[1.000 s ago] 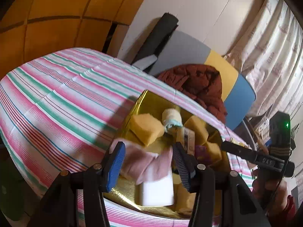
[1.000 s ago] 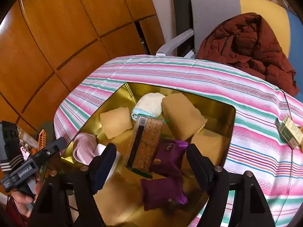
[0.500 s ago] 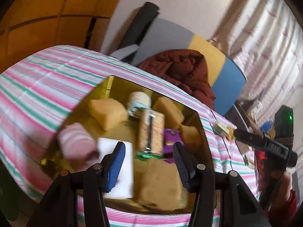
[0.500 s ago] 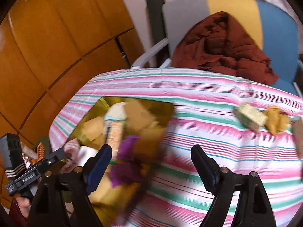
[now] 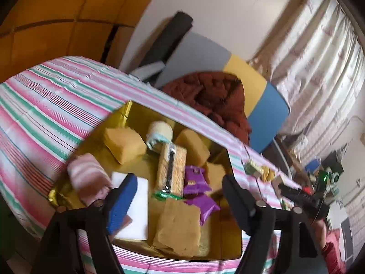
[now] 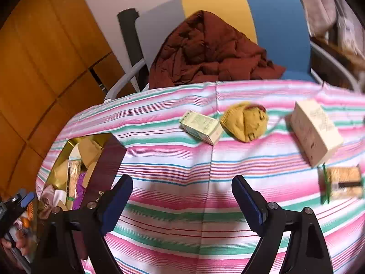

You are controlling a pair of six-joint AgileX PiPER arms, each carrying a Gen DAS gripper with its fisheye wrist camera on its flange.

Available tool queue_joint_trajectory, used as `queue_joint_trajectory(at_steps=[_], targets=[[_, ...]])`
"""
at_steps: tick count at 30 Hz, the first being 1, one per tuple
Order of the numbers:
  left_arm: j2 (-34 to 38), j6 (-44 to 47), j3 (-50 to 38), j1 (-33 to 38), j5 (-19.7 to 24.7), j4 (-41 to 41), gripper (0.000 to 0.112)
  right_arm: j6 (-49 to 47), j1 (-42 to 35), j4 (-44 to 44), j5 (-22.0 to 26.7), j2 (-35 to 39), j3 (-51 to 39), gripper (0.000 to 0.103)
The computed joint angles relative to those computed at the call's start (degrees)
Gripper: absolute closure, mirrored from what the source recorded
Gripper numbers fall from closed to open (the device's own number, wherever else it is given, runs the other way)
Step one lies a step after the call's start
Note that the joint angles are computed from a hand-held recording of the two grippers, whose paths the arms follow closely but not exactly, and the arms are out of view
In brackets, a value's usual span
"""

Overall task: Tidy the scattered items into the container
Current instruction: 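Move both open tools toward the yellow plush and green-and-white box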

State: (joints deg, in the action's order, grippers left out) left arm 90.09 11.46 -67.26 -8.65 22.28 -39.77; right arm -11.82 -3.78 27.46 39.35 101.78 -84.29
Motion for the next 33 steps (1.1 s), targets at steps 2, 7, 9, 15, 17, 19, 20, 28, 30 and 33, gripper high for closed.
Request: queue_joint_trajectory(at_steps=[2,7,9,15,17,19,20,28,30,33], targets=[[-1.8,-4.1,1.7,0.0,-2.3,3.0,0.029,-1.4,-1.1,2.4,0.7,0.8,-0.2,0.014],[-1.8,-11.2,1.2,-0.8,-3.4,9.0,0.029,-1.6,-1.6,3.3,0.1,-0.2,0.7,0.014],[-0.9,-14.2,-0.5,-1.9,-3.0,11.9,0.029,3.1,-1.1,-0.6,0.2,-0.6,0.0,0.014],[1.8,-23.5,-6.4,-7.6,-3.8,23.8,0.029,10.4,-4.9,-6.6,4.1,1.0,-4.4,0.014],[3.7,-25.3,-9.3,-10.1,-3.4,27.2,0.029,11.3,-6.2,-8.0,4.8,2.5,-6.5,0.014],[5.9,-24.4,-12.5,-11.9,-1.5,27.0,0.029,10.9,-7.1,-8.4,4.9,4.6,-8.9,0.014],[7.2,-24.0,-14.3,-12.8,-0.6,26.9,0.029,10.2,-7.5,-8.0,4.5,5.5,-9.7,0.014],[19.3,-23.0,-30.9,-19.3,8.8,26.0,0.029,13.6,-6.0,-11.5,8.5,20.7,-30.3,0.017],[21.9,-24.3,-34.9,-20.8,11.0,28.1,0.029,12.8,-5.4,-12.2,10.0,24.5,-35.4,0.021],[26.1,-25.0,-41.1,-22.3,14.8,29.5,0.029,10.1,-4.8,-11.5,12.3,28.6,-40.2,0.033]])
